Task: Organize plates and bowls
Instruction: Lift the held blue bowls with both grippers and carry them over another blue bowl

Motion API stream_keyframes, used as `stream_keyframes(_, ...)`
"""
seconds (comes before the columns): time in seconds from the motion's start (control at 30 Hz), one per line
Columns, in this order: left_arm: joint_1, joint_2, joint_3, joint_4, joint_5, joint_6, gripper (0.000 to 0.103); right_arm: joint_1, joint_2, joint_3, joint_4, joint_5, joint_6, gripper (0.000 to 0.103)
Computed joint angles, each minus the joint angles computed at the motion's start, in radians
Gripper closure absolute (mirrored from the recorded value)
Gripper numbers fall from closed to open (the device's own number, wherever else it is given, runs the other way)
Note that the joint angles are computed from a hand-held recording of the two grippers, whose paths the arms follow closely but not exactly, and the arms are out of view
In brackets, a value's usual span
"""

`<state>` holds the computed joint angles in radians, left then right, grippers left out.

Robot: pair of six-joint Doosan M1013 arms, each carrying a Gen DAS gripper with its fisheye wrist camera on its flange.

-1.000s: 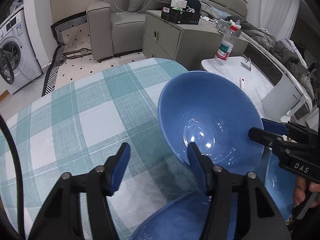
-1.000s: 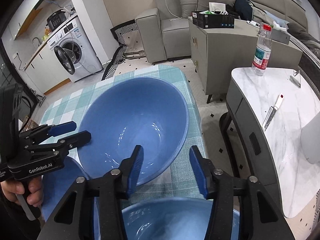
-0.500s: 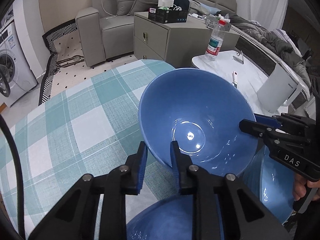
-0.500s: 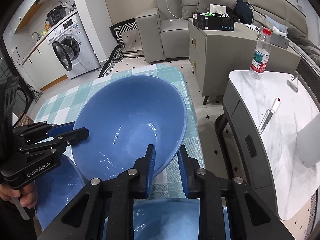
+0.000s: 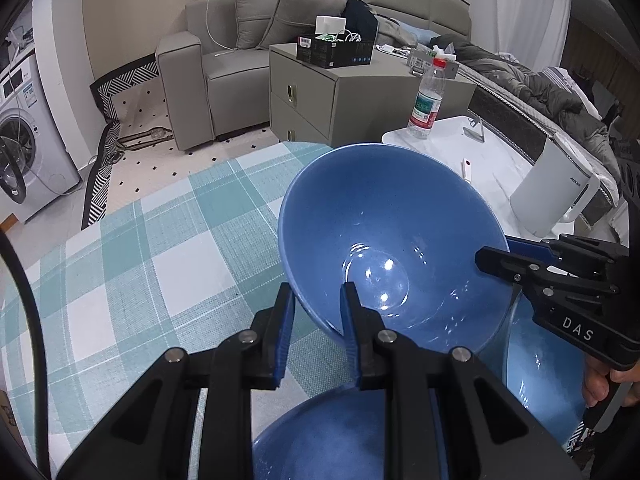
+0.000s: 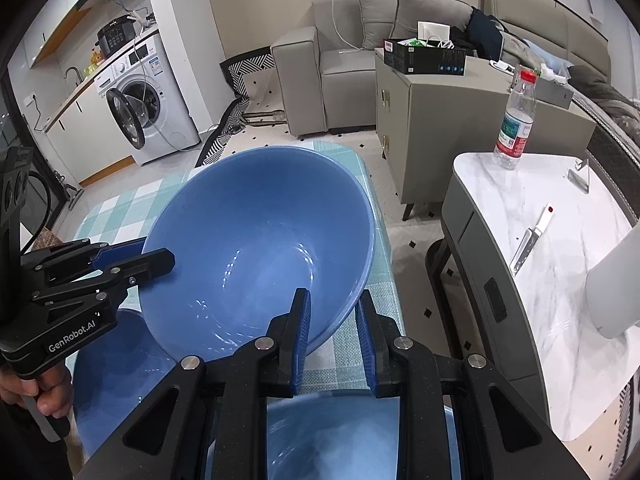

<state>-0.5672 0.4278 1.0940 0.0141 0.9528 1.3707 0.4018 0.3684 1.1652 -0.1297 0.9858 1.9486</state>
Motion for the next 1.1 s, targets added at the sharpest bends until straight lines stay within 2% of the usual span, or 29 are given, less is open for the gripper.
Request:
stream_keyframes(0.43, -0.009, -0.032, 0.028, 0.034, -0.034, -0.030, 0.082, 0.021, -0.034, 0.018, -0.043, -0.031, 0.026, 0.080)
stream_keyframes(1.1, -0.045, -0.133, 0.127, 0.158, -0.113, -0.114, 0.082, 0.075, -0.114, 0.081, -0.121, -0.107, 0.088, 0.080)
